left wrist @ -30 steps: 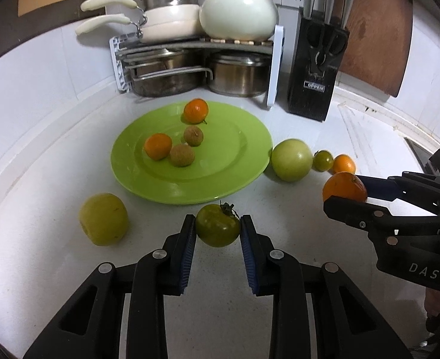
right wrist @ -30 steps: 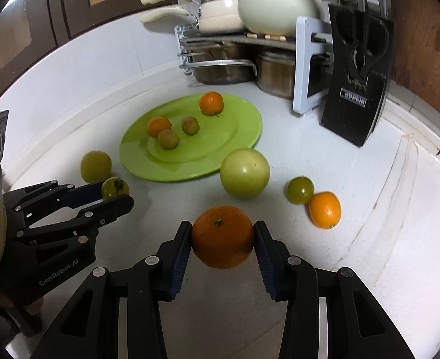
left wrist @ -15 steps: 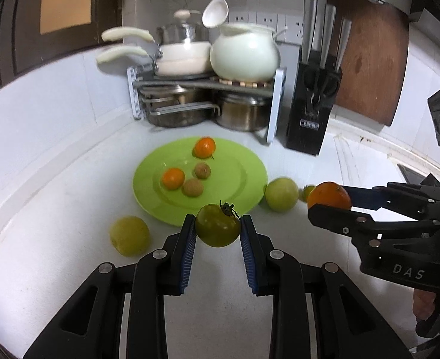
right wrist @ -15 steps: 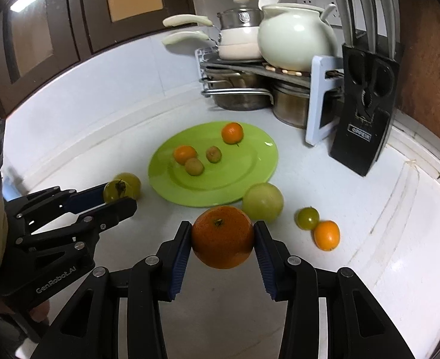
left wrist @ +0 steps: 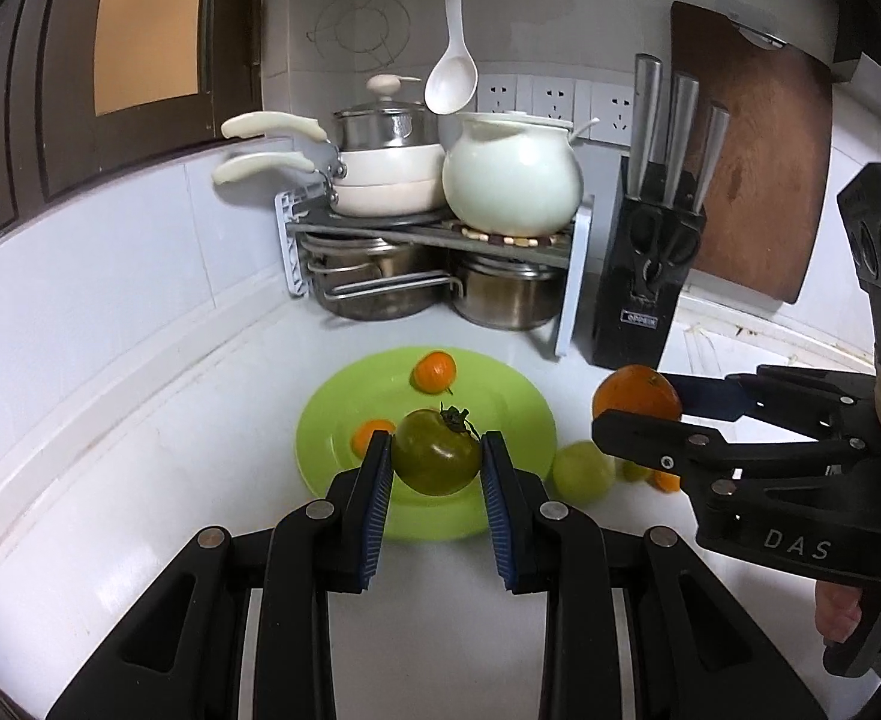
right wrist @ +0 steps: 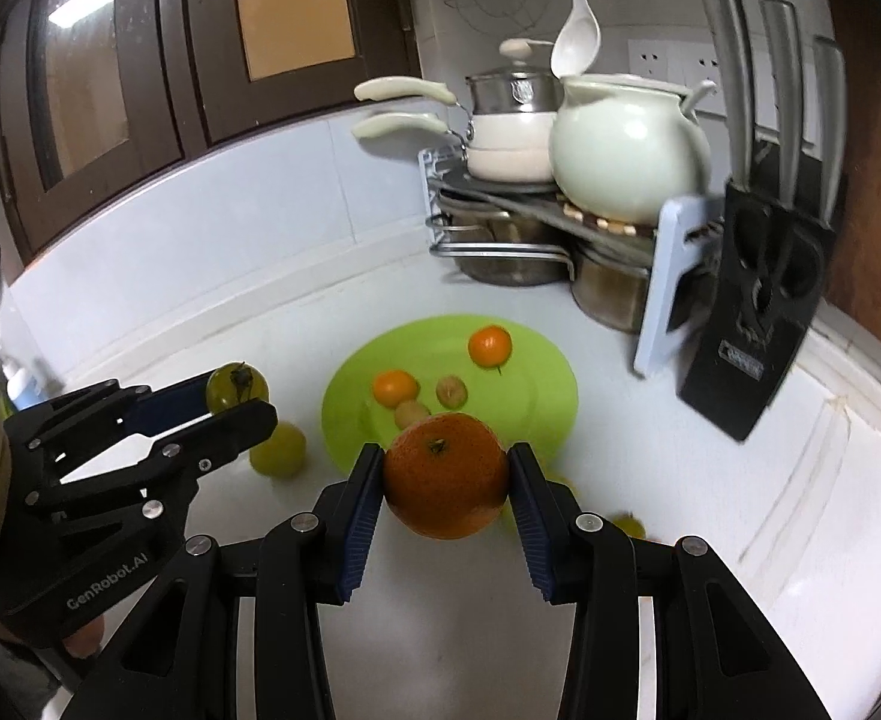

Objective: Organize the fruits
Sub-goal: 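Carry the green tomato and the orange in both tools over the green plate, then lower both fruits onto the plate and open both tools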

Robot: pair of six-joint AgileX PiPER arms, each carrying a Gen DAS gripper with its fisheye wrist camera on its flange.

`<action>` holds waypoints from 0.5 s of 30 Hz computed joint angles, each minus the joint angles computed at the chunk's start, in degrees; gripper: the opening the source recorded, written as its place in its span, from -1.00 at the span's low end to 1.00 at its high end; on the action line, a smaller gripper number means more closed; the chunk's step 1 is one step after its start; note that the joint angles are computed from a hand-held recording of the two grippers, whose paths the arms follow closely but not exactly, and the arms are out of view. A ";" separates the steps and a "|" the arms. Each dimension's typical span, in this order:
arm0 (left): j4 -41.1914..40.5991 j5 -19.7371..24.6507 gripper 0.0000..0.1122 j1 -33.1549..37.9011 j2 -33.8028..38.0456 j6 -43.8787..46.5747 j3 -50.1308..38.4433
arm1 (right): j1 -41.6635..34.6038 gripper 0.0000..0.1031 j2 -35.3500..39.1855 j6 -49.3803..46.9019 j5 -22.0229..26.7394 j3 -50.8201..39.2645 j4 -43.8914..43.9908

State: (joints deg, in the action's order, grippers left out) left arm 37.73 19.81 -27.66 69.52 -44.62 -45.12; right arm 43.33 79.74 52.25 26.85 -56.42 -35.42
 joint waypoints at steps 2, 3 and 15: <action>-2.56 -0.66 -0.47 1.41 1.27 3.09 -1.49 | -1.07 -0.17 1.60 -2.75 -0.38 -2.07 1.65; -3.70 -0.79 -0.47 2.15 2.28 4.64 -2.59 | -1.75 -0.17 2.35 -4.65 -0.82 -2.98 2.93; -11.36 -1.83 -0.47 8.19 12.83 16.87 -12.48 | -8.53 -0.17 12.72 -21.56 -2.48 -13.77 16.04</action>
State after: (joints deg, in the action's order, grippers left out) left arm 26.36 17.98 -19.46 82.35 -27.76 -57.59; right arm 34.80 92.46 30.69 24.37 -70.20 -19.38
